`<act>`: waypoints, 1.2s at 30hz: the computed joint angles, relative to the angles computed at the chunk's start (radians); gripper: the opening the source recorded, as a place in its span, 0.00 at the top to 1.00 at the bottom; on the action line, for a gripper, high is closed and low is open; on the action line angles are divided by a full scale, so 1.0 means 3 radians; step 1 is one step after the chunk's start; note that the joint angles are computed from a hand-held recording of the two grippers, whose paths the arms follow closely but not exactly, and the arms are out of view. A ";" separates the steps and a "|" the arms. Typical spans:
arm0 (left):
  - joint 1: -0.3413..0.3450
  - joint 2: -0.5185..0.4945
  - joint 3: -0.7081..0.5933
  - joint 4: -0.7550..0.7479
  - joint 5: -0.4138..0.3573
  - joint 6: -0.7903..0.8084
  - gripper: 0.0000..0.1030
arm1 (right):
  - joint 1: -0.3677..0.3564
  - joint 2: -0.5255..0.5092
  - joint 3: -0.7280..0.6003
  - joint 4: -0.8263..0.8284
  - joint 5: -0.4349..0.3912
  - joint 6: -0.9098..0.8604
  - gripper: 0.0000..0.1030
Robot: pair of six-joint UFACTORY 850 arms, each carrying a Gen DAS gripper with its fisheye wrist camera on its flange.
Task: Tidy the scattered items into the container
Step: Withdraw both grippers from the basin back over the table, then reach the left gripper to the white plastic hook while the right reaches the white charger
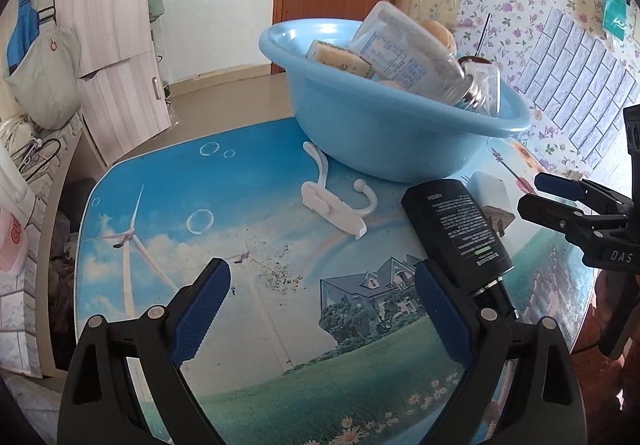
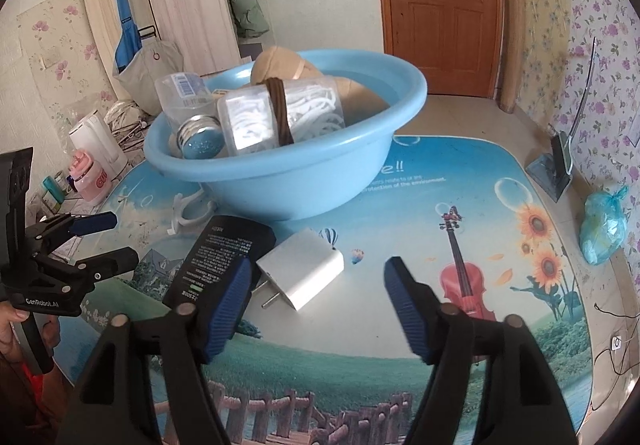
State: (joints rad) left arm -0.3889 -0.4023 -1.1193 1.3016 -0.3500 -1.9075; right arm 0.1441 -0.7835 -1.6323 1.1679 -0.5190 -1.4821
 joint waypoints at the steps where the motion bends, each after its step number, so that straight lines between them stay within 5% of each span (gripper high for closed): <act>1: 0.0009 -0.0010 -0.0007 -0.0020 0.0007 0.0023 0.09 | 0.0008 -0.0001 0.0009 0.0009 0.0022 -0.0009 0.19; 23: 0.0182 -0.0437 -0.0524 -0.0842 -0.0088 0.1072 0.09 | -0.0005 -0.0163 -0.0197 -0.0634 0.0422 0.0694 0.18; 31: 0.0244 -0.0356 -0.0420 -0.0847 -0.0143 0.0964 0.09 | -0.0030 -0.0194 -0.0273 -0.0650 0.0403 0.0897 0.18; 36: 0.0275 -0.0282 -0.0327 -0.0576 0.0167 0.0562 0.09 | 0.0038 -0.0178 -0.0253 -0.0488 0.0285 0.0663 0.18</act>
